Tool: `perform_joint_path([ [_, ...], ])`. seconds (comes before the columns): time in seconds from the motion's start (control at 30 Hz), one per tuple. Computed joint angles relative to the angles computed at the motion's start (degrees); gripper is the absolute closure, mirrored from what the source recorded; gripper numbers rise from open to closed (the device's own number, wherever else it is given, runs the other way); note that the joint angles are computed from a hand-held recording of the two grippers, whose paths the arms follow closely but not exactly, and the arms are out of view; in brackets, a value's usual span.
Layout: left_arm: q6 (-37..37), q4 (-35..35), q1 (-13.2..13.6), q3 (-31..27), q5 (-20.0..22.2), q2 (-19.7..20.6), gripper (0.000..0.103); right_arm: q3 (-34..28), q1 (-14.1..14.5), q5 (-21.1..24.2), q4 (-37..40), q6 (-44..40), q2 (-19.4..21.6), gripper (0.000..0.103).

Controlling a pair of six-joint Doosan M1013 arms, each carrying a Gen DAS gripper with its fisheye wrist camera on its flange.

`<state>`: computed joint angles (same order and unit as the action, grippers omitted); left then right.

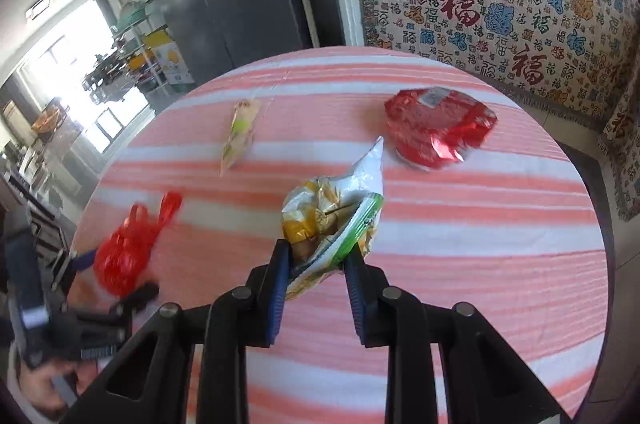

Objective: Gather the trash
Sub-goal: 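Grasp the yellow-green snack wrapper with the right gripper and lift it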

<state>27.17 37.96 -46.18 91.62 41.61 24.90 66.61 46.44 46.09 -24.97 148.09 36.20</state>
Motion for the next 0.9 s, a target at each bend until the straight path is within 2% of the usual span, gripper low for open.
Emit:
perform_joint_path([
  [0.07,0.2,0.0,-0.4,0.1,-0.1,-0.1,0.001,4.4,1.0,-0.9,0.8,-1.9,-2.6,0.075],
  [0.17,1.1,-0.2,-0.6,0.3,-0.4,-0.2,0.001,8.9,2.3,0.7,-1.4,-0.2,-4.5,0.069],
  [0.23,1.6,-0.9,-0.5,0.4,-0.6,-0.3,0.001,11.6,2.6,-0.6,-3.4,3.6,-5.3,0.038],
  [0.27,2.1,-1.4,-0.5,0.5,-0.6,-0.5,0.001,12.6,2.7,-1.5,-4.3,6.1,-5.6,0.033],
  [0.33,2.8,-2.4,-0.4,0.9,-0.7,-1.0,0.001,14.6,2.9,-4.4,-7.6,11.1,-6.1,0.032],
  [0.43,4.4,-4.2,0.2,2.2,-2.6,-2.1,0.002,14.7,3.0,-4.4,-8.5,11.5,-6.2,0.032],
  [0.63,1.0,-2.9,1.6,4.1,-9.1,-4.4,0.002,14.7,2.7,-5.5,-8.3,12.4,-6.7,0.032],
  [0.9,5.5,-4.6,1.2,1.1,-6.0,-2.2,0.008,11.1,2.6,-3.1,-8.6,11.8,-4.8,0.032],
])
